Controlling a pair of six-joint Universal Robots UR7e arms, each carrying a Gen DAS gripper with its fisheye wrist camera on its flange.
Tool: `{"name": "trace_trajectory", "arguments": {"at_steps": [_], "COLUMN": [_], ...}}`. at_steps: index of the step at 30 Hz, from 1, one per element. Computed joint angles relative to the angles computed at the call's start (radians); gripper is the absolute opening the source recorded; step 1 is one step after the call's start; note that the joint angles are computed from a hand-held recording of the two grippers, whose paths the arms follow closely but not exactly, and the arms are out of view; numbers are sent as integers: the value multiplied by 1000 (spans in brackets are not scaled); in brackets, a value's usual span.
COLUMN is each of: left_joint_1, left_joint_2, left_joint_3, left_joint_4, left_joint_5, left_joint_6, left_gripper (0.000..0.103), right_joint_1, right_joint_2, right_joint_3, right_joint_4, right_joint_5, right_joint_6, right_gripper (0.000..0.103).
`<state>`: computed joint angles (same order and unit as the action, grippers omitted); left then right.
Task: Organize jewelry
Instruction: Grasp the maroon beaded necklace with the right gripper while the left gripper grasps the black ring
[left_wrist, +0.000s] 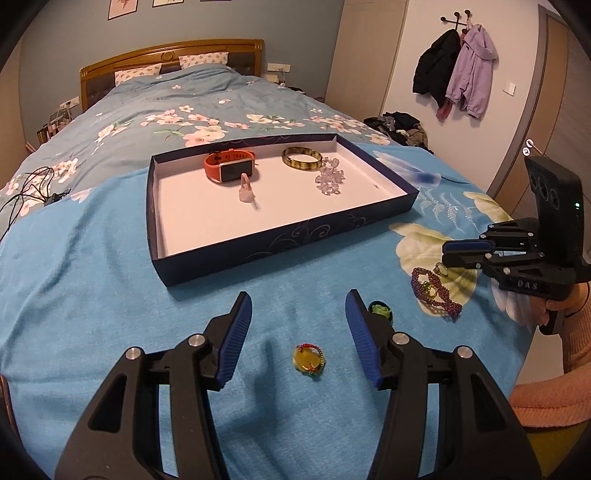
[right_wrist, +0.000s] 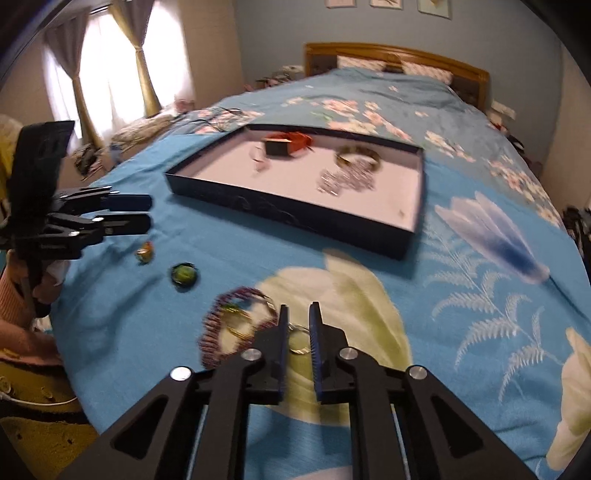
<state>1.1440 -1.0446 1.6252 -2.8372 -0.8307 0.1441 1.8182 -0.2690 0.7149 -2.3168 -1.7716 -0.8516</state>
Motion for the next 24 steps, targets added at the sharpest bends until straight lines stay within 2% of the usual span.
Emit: {"name": "trace_trajectory", "arguments": {"at_steps": [6,9,11,13,19,24], "left_joint_1": [-2,-6,-7,-9,-26,-20], "left_joint_2": [5,3,2,4,30,67], "left_joint_3": [-6,-1,1,0,-9,-54], "left_joint_4": [15,15,16,21,56,131], "left_joint_5": [-7,-7,-15,-32,-70,-85], "left_joint_6": [-1,8,18,37,128,143], "left_gripper": [52,52,52,52,48,42], "right_joint_1": [12,13,16,17,17,15], "right_joint_2": [83,95,91,83,26,-26], "right_joint_3": [-129,-153,-141,-120,-22,45], "right_joint_4": [105,124,111,97,18,-18], "right_joint_5": [-27,-25,-31,-32,16,76], "right_joint_6": [-36,-49,-65,-74,-64,-40], "right_gripper": [13,13,13,3,3,3]}}
